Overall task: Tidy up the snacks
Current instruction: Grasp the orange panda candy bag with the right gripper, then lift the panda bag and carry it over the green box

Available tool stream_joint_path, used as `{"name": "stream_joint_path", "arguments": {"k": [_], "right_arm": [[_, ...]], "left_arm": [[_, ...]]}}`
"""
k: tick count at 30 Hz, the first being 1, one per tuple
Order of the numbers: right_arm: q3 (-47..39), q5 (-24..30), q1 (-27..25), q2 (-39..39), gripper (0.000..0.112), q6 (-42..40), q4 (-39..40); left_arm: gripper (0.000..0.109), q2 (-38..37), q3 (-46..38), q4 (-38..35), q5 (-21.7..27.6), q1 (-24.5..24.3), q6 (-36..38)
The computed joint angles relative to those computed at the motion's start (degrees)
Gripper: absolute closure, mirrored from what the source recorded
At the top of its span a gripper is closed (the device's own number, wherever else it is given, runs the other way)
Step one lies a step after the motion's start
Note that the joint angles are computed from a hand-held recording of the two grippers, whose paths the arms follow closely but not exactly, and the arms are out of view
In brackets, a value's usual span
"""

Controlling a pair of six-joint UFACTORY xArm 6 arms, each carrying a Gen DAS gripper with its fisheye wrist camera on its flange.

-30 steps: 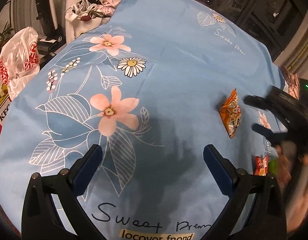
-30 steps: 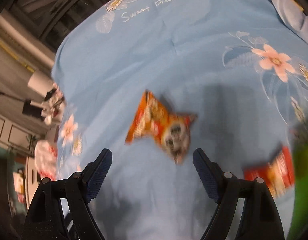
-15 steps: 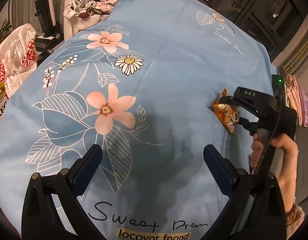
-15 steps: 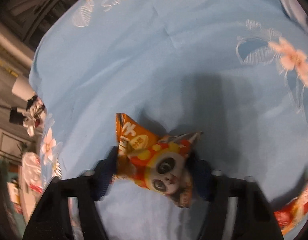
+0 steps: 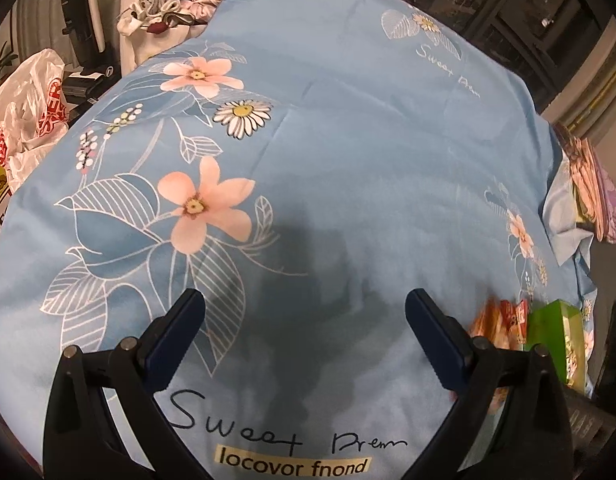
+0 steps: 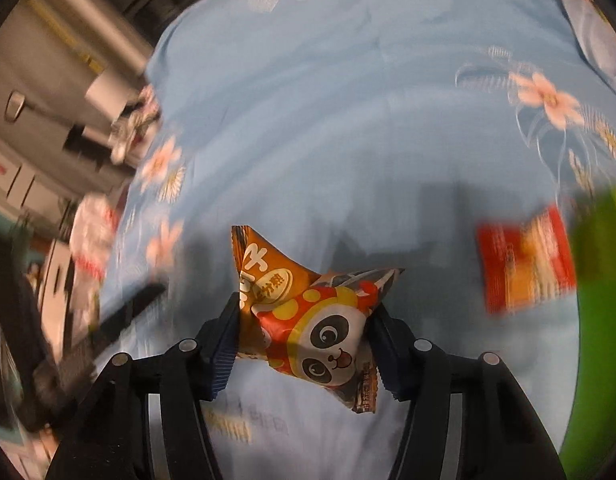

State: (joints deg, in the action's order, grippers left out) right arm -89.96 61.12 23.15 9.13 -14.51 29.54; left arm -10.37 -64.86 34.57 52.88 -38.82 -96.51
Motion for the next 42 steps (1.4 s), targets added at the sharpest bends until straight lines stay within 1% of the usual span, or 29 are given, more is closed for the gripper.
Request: {"name": "stream_joint_path", "arguments": {"k": [2,4,6,7,9,11,13,14,16,17,20,22,24,26,28,32,34,39,42], "right_arm": [[2.58,1.10,-0.69,-1.03,0.053,0.26,-1.56],[2.00,2.24,-0.82,0.07,0.051,1.50,-3.98],[1.14,2.38,-1.32,0.43,0.049,1.02,-3.07],[1.47,1.23,-1.16,-0.08,0.045,1.06,-3.80],[3.35,-1.85,-1.32,-1.73,0.044,0.43,-3.81],[4.45,-3.05,-2.39,-2.99,0.043,0.19,-2.04],[5.41,-3.54,-4.17,-3.98,0.043,-0.40,2.01],[5.88,-3.99,-4.64,-4.31,0.043,-0.70,3.69],[6.22,-5.07,-5.09,-4.65,0.043,-1.00,6.77],[6.22,-5.31,-5.60,-4.65,0.043,-1.14,7.77],[6.07,-5.65,-5.89,-3.92,0.043,0.95,8.55],[6.14,-5.09,-6.52,-3.61,0.043,1.77,8.83],[5.28,-3.64,-7.07,-2.39,0.043,2.46,9.75],[4.97,-1.35,-8.00,-1.76,0.043,2.46,10.85],[4.24,0.13,-7.86,-0.65,0.043,3.02,11.34],[2.69,4.67,-8.13,1.47,0.043,2.25,15.02],[2.58,4.47,-7.54,1.84,0.043,2.86,13.89],[1.92,4.92,-7.20,3.11,0.043,2.92,14.59],[2.32,4.14,-7.41,3.27,0.043,2.08,15.58]], "left_arm": [[0.008,0.66,-0.40,-0.61,-0.59,-0.15,0.92],[0.009,1.21,-0.74,-1.04,-1.33,-0.33,1.66],[0.009,1.84,-1.16,-1.47,-2.54,-0.43,2.68],[0.009,2.30,-1.52,-1.76,-3.26,-0.50,3.26],[0.012,3.12,-2.34,-2.36,-3.78,-0.77,4.19],[0.016,4.27,-3.55,-3.62,-4.63,-1.23,6.49],[0.017,4.75,-3.59,-4.14,-7.62,-1.52,8.12],[0.017,4.98,-3.38,-4.21,-10.51,-1.62,8.98],[0.017,5.39,-3.19,-4.54,-14.12,-1.69,10.06],[0.017,5.89,-3.13,-4.91,-17.01,-1.70,10.96],[0.017,7.68,-3.95,-6.57,-21.91,-1.99,14.23],[0.018,9.06,-4.93,-8.47,-23.08,-2.34,16.92],[0.020,10.76,-6.21,-11.85,-23.53,-2.58,20.47],[0.026,12.46,-7.43,-14.47,-23.34,-2.72,23.36],[0.033,13.51,-8.50,-15.73,-22.10,-2.86,24.52],[0.040,14.57,-9.63,-16.95,-20.19,-2.94,25.95],[0.046,14.67,-9.55,-17.77,-19.94,-2.75,26.69],[0.058,15.14,-8.48,-22.05,-23.66,-2.11,29.94],[0.057,15.03,-8.31,-20.56,-24.01,-2.18,28.92]]}}
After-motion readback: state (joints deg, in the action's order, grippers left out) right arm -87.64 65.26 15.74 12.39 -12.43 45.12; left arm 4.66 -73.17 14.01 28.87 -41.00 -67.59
